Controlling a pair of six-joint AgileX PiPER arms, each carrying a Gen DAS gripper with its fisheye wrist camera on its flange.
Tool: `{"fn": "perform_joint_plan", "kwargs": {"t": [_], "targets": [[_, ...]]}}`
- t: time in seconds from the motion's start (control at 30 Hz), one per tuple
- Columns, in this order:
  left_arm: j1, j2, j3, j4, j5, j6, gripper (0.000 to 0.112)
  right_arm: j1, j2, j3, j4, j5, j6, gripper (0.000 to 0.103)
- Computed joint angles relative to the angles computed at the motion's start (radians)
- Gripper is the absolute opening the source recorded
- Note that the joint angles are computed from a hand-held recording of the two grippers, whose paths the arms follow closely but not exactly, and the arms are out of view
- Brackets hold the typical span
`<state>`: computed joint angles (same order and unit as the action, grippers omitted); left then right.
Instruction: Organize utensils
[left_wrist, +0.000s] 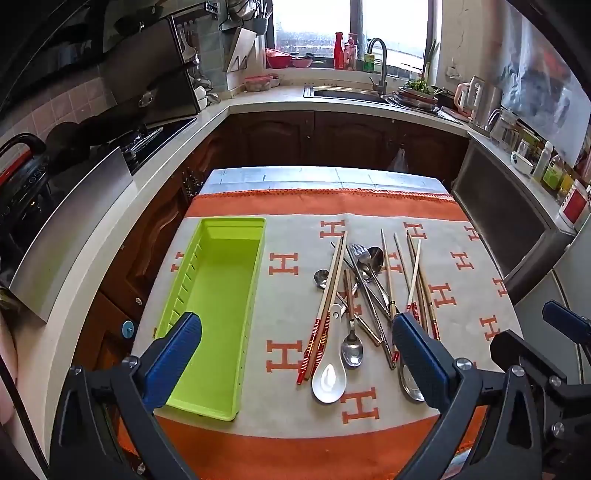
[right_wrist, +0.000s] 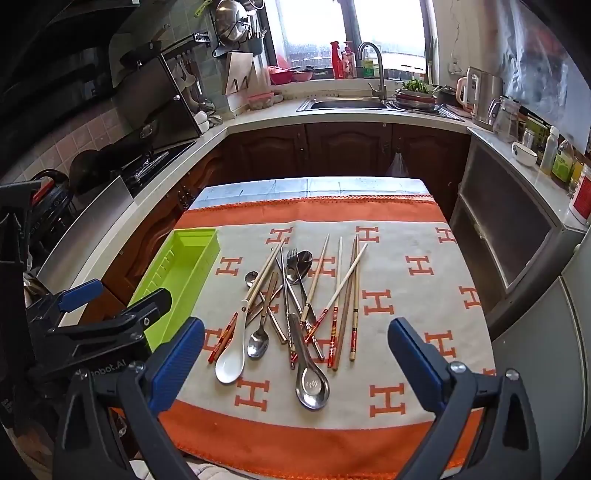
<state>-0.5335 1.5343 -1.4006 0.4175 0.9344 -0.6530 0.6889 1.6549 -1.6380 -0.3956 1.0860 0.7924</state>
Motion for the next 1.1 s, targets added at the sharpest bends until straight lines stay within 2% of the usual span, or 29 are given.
{"fn": "perform_joint_plan", "kwargs": {"t": [1.1], "targets": [[0.022,0.017,-0.003,-0.043,0.01,0.045,0.102,-0.021,0.006,0.014,0.035,-0.006,-0.007,0.1]]}}
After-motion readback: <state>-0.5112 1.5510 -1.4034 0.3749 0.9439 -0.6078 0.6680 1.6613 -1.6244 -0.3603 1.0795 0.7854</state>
